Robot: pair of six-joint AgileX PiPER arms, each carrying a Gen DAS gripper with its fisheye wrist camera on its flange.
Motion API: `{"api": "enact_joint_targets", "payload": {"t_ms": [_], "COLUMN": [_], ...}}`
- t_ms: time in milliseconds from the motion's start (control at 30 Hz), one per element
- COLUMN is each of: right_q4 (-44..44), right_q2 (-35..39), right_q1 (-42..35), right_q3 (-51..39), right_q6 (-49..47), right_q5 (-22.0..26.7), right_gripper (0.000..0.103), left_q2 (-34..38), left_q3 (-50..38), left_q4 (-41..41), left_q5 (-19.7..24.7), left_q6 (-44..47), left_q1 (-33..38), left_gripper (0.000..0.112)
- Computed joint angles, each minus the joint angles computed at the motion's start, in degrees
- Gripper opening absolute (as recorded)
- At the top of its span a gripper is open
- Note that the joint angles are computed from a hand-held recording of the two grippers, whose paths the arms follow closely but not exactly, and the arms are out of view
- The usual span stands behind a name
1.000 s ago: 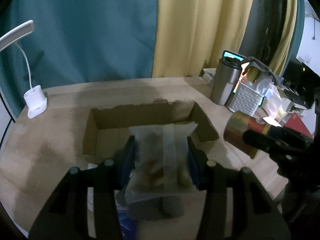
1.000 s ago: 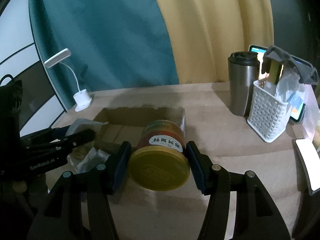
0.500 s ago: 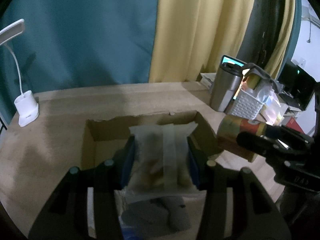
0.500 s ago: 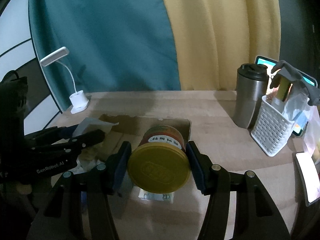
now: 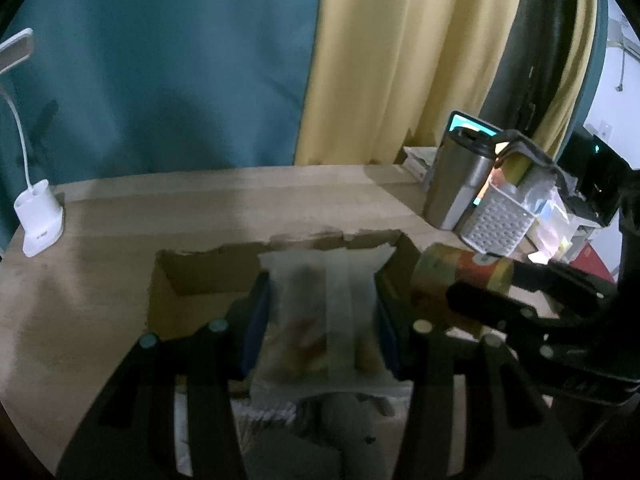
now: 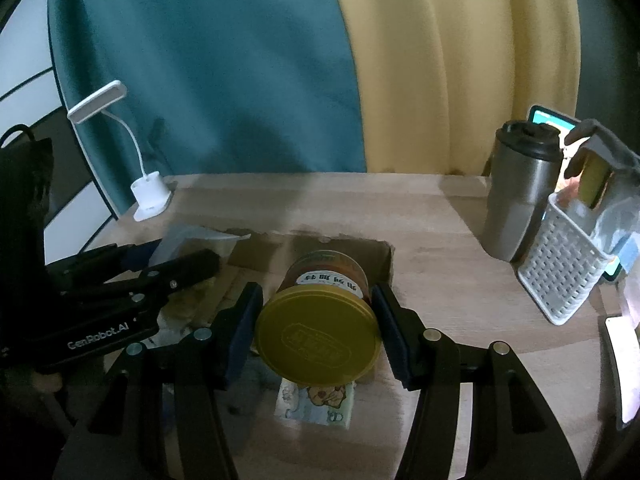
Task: Organize objects
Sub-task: 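Carry the snack bag with the left tool while the right tool carries the jar toward the box, then lower the snack bag and jar into the box and open both tools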
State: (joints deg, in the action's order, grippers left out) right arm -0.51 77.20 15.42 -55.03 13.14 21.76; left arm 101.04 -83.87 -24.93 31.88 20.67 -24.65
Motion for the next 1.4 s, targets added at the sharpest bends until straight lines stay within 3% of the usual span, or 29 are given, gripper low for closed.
{"api": "enact_joint_targets", "payload": {"t_ms": [467,1400], "right_q4": [17.6,33.5], "right_q2": [7.3,9.9], "right_q1": [-4.7,-9.3], "right_q3": [-2.4,-2.8], "right_q6": [-19.1,-37.3], "right_q5": [0.6,3.9], "right_gripper": [0.060,0.061], "left_q2": [7.2,15.6], "left_q3": [-6.6,-14.5], "left_q4": [6.5,13.7], "left_q5": [1.8,6.5], "left_q6": [-8.5,-19.0], "left_q1": [-2.8,-5.4], "left_gripper": [0.049,0.049]}}
